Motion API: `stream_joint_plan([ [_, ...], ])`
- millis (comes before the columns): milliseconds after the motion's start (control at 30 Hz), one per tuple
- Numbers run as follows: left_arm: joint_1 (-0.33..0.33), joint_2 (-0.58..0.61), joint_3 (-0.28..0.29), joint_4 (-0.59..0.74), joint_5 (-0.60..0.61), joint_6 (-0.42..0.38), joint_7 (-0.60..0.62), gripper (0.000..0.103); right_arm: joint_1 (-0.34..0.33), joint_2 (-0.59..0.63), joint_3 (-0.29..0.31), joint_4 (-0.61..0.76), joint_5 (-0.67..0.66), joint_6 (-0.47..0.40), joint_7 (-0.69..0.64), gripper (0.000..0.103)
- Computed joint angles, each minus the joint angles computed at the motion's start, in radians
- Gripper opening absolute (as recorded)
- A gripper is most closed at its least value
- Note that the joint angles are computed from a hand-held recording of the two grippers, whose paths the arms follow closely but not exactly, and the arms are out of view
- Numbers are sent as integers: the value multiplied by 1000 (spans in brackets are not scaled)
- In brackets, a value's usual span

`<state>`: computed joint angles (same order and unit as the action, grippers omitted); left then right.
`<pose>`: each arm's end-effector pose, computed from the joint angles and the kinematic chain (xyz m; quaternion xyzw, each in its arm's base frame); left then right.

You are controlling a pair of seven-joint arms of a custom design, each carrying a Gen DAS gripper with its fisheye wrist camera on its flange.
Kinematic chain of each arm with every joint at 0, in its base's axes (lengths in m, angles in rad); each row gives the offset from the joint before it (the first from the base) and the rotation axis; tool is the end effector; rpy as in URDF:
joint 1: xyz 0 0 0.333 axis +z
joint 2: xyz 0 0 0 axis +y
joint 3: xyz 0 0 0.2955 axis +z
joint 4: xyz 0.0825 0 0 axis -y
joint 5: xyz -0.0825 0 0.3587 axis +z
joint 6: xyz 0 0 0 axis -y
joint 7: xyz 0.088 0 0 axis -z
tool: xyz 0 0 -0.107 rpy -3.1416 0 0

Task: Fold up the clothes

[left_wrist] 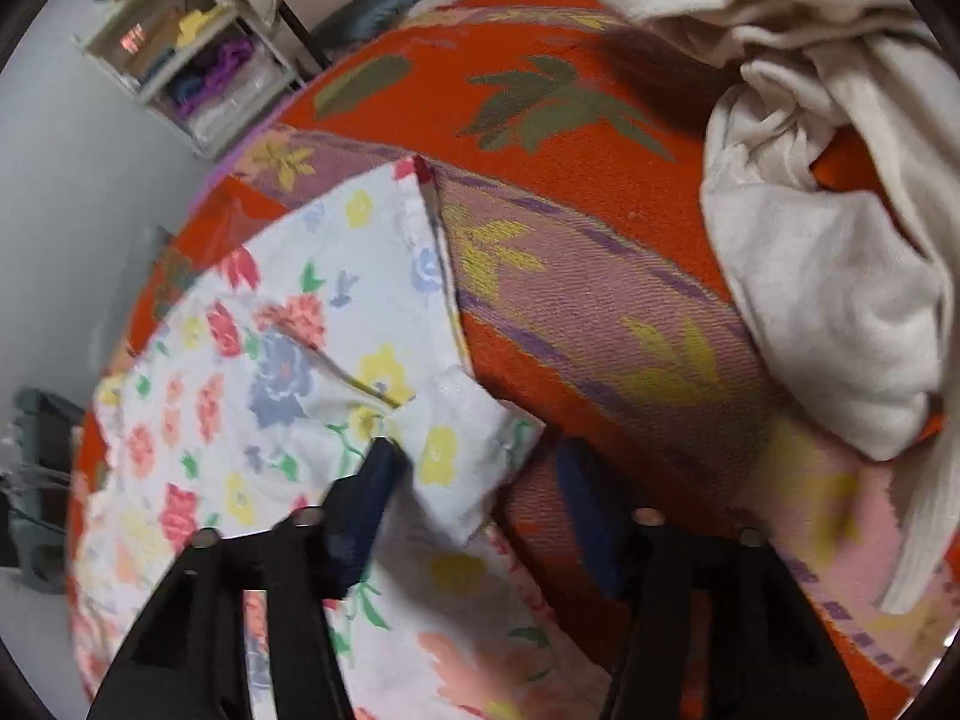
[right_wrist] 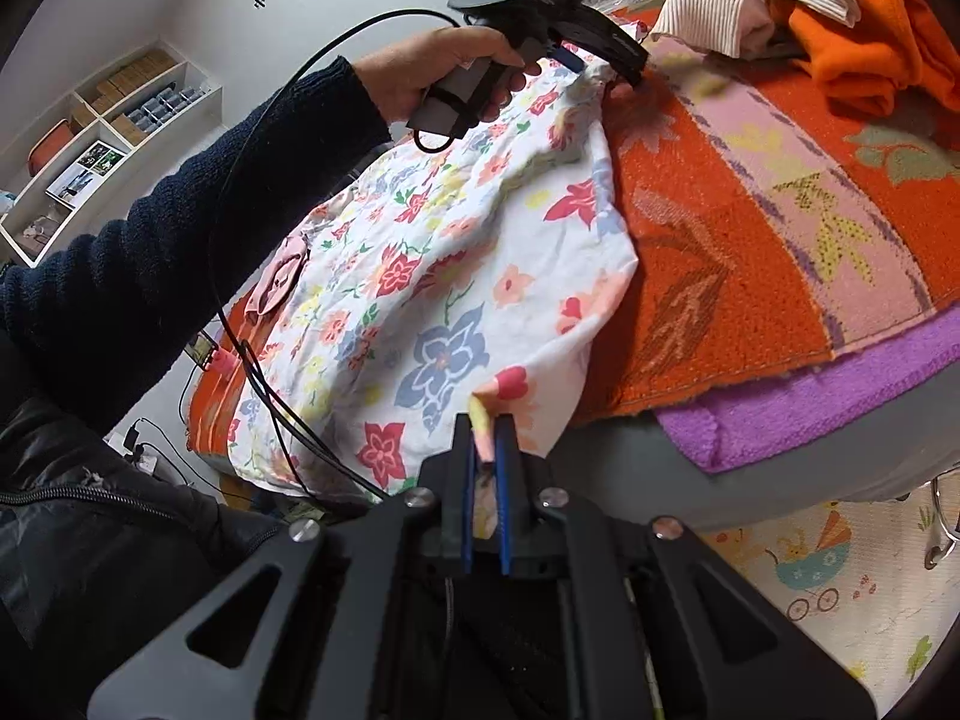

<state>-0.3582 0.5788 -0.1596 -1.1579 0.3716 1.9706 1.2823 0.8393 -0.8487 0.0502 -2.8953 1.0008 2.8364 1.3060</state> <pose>0.6414 -0.3028 0.4796 -0.5850 0.7908 -0.0585 0.1706 0.2331 0.2176 0.4666 -0.7190 0.5276 0.1009 0.4410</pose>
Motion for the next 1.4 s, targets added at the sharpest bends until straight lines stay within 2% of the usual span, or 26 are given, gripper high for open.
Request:
stream_joint_plan([
  [33,1,2,4,2,1,0,-8,13,-4,1,4,2,-5,-2,6,8],
  [67,7,0,4,-3,-5,9,-13,9,-8,3,9,3,-9,-1,12,8],
  [167,53,-34,-10,-61,-66,73,-34,3,-10,5,23,3,-18,11,34,8],
  [300,127,-129,-25,-190,-152,232,-70,2,-3,4,29,10,-37,18,52,8],
  [400,239,-247,-61,-347,-347,409,-53,2,-23,9,48,40,-106,-11,62,8],
  [467,307,-333,-78,-462,-504,507,-5,2,-14,23,40,69,-140,-35,43,8],
  [533,365,-434,-83,-598,-690,610,86,2,0,52,35,102,-162,-62,14,7],
  [567,388,-489,-83,-673,-824,667,170,2,4,70,36,119,-172,-77,-1,7],
  [667,402,-619,-25,-857,-1130,767,319,2,13,127,42,175,-193,-126,-49,6],
  [733,399,-671,27,-964,-1222,802,336,2,31,179,37,213,-173,-150,-95,6],
  [800,390,-704,83,-1051,-1310,813,361,2,28,230,50,249,-167,-182,-129,5],
  [933,377,-726,153,-1148,-1359,792,350,2,7,334,83,321,-157,-267,-170,5],
  [1133,374,-732,178,-1135,-1435,707,403,2,-44,465,139,394,-162,-416,-138,8],
  [1233,379,-806,204,-1153,-1482,658,471,4,-58,446,168,385,-170,-455,-98,10],
  [1300,377,-865,209,-1177,-1472,666,513,18,-53,377,157,350,-103,-437,-98,10],
  [1333,381,-891,202,-1193,-1420,675,489,37,-54,336,161,330,-79,-403,-91,12],
  [1367,381,-918,200,-1213,-1373,673,463,57,-61,291,177,307,-75,-348,-71,23],
  [1400,373,-942,210,-1232,-1354,663,457,65,-76,253,209,287,-101,-283,-36,44],
])
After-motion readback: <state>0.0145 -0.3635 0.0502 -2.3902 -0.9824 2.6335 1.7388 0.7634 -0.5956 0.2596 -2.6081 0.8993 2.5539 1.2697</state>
